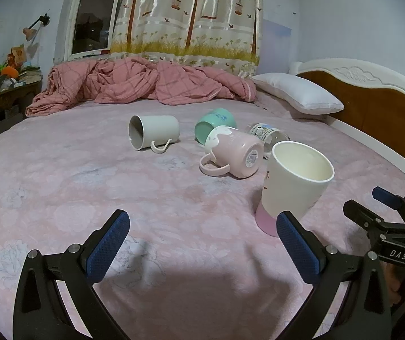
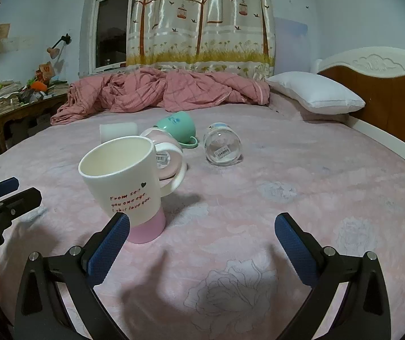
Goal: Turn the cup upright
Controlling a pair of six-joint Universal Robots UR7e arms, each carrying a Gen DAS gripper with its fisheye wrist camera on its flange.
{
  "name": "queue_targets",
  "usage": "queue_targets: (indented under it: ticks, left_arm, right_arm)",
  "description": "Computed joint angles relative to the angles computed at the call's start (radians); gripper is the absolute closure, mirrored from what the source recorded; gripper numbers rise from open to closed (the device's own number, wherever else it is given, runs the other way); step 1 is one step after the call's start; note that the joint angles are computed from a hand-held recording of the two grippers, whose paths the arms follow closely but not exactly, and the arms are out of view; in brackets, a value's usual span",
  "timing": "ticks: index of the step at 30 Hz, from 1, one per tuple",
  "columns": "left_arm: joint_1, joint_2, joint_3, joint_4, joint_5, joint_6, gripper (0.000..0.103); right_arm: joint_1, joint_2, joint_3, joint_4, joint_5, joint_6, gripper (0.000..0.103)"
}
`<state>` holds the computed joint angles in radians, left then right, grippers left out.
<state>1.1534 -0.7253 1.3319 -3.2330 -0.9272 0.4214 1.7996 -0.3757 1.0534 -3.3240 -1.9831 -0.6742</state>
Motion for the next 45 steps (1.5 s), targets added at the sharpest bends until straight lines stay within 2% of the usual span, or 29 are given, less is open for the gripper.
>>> queue_targets:
  ticks: [16, 45]
  left_arm:
    - [0.001, 0.005, -0.015, 0.016, 0.024, -0.013, 0.000]
    - [0.006, 0.003, -0.021, 0.025, 0.026, -0.028, 0.000]
  right_arm:
    - [-0.009, 0.008, -0.021, 0.036, -0.008, 0.049, 0.000]
    - [-0.006, 0.012, -0.018, 0.018, -0.019, 0.015, 0.000]
